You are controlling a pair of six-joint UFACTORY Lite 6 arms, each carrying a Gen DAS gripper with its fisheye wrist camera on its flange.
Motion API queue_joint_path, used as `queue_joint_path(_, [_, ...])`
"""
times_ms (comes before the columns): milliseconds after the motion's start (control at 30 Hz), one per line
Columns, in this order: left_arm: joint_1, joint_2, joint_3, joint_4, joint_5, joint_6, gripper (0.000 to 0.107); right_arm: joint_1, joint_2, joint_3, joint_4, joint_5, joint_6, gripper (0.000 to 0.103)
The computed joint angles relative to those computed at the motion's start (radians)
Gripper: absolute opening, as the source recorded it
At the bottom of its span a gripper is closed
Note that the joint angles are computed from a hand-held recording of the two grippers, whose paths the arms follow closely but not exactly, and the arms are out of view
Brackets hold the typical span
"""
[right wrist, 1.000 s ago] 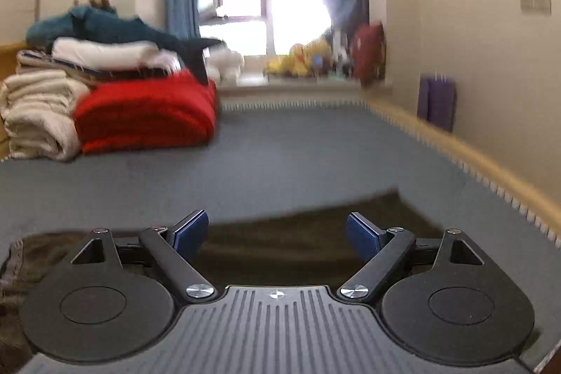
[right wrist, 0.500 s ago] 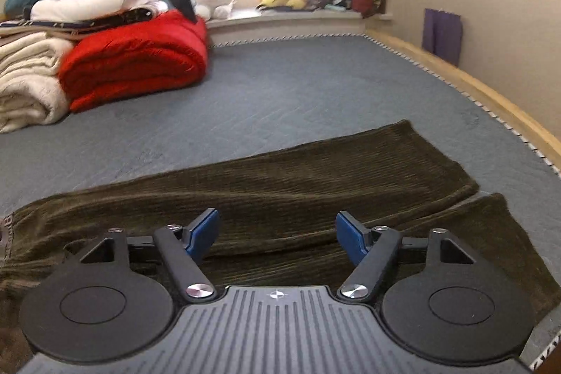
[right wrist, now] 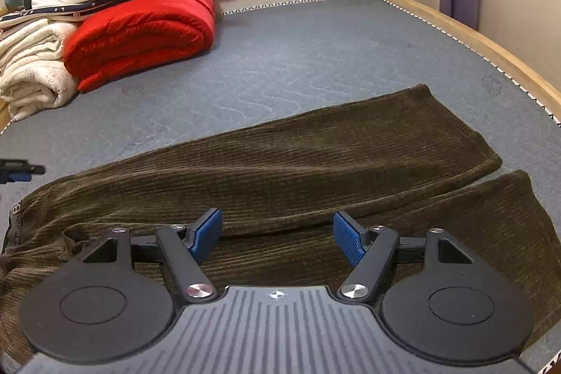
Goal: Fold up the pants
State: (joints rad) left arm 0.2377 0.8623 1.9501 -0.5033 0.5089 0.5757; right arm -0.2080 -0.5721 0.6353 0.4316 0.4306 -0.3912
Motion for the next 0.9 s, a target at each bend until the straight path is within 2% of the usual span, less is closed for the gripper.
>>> queue_joint_path(100, [-0.004,0.223,0.314,0.085,0.188,-0.054,0.084,-0.025,0.025,0.008,0.046,0.006,-0.064,0.073])
queue_joint_path(167, [-0.018,0.288,0.4,0.143,0.232,-0.035,0.082,-0.049,0.05,0.022,0.087,0.02,-0.108,0.073])
queue_joint_path(233, [-0.028,0.257,0.332,0.138,0.188,0.05,0.067,-0.062,0.077,0.033,0.097,0.027,-0.117,0.073])
queue_joint_path(267, [-0.029,0.212,0.252,0.096,0.153,0.107,0.048,-0.063,0.099,0.045,0.074,0.032,-0.092,0.073])
queue_joint_path(300, [-0.036,0.176,0.199,0.075,0.125,0.144,0.025,-0.057,0.12,0.053,0.033,0.035,-0.048,0.073])
queue_joint_path(333, [-0.051,0.122,0.12,0.083,0.072,0.164,0.019,-0.048,0.143,0.064,-0.022,0.038,0.01,0.073])
queue_joint_path(367, [-0.068,0.065,0.04,0.107,0.017,0.175,0.007,-0.038,0.166,0.073,-0.083,0.043,0.077,0.073])
queue_joint_path(433, [-0.092,-0.041,-0.1,0.134,-0.07,0.193,0.004,-0.028,0.195,0.084,-0.149,0.058,0.152,0.073])
queue_joint_path(500, [-0.096,-0.16,-0.235,0.081,-0.126,0.263,0.003,-0.024,0.208,0.085,-0.186,0.07,0.198,0.073])
queue_joint_path(667, [-0.081,-0.554,-0.636,-0.235,-0.176,0.596,0.002,-0.024,0.165,0.057,-0.199,0.091,0.24,0.073])
queue_joint_path(767, [-0.034,-0.856,-0.892,-0.402,-0.1,0.737,0.002,-0.015,0.121,0.036,-0.215,0.108,0.27,0.073])
queue_joint_path(900, [0.109,-1.275,-1.201,-0.433,0.143,0.784,0.002,0.004,0.045,0.002,-0.254,0.142,0.333,0.073])
